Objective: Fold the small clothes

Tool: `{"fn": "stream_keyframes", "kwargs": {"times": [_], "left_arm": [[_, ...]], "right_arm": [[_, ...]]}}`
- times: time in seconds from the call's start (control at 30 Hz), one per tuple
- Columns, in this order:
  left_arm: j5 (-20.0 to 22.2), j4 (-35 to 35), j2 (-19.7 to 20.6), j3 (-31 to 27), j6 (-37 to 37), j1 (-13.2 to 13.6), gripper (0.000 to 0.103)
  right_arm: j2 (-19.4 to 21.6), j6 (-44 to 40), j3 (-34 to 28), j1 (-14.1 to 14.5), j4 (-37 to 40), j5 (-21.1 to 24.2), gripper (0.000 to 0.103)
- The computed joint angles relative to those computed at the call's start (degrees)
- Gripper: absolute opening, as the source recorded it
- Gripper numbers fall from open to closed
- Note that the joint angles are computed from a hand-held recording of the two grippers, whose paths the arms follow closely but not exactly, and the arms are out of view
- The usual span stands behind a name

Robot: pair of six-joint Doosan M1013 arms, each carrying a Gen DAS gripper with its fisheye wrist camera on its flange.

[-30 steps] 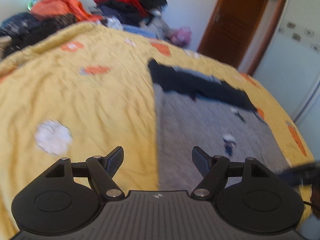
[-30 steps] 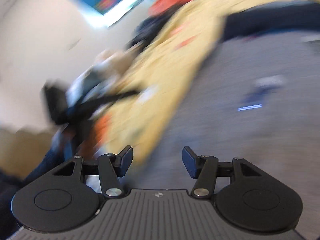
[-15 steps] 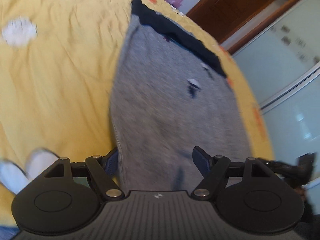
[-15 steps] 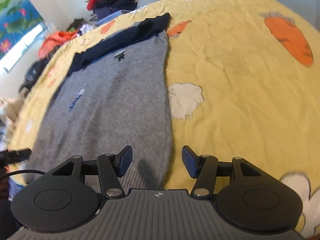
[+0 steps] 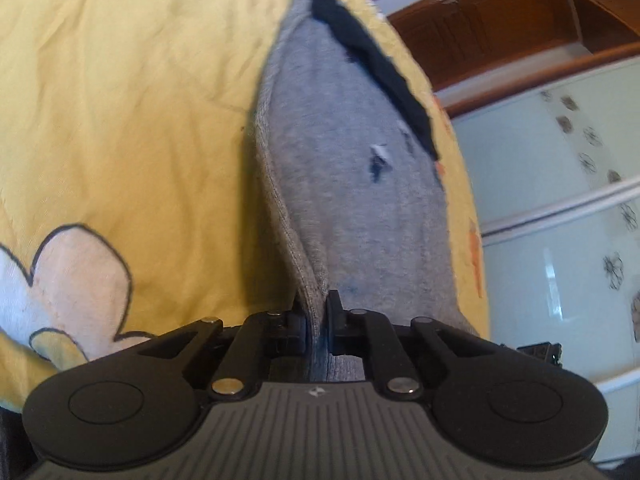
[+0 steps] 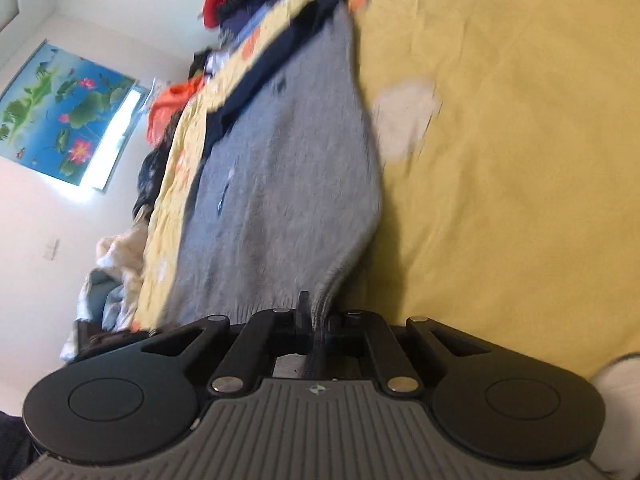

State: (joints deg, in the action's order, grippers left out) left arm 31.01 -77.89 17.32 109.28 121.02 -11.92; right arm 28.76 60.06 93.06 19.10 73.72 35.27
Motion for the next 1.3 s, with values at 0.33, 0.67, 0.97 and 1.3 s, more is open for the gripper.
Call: {"fn": "stream_keyframes", "kwargs": {"times": [0.33,0.67,0.97,1.3], "left_arm": [[2.47,5.07,0.96,-0.53,-4.41,1.05,0.019],[3.81,-6.23,2.01,-0.76,3.7,0.5,0.074],[3.61,13.17,2.54,-4.03,-10.57,0.43,0.008],[2.38,-3.45,2.68,-7.85,10.66,2.37,0.008]], "right_arm": [[-0.42,6.02,0.05,-0.21,-6.77,-0.87,0.02],[-0.21,1.56,-0.04,-1.36,1.18,4.56,0.071],[0.54,7.55,-2.27,-0.45,-9.87,2.54,0.013],[2.67,-16.35,-6.42,-1.51,14.86,0.88,0.014]]}}
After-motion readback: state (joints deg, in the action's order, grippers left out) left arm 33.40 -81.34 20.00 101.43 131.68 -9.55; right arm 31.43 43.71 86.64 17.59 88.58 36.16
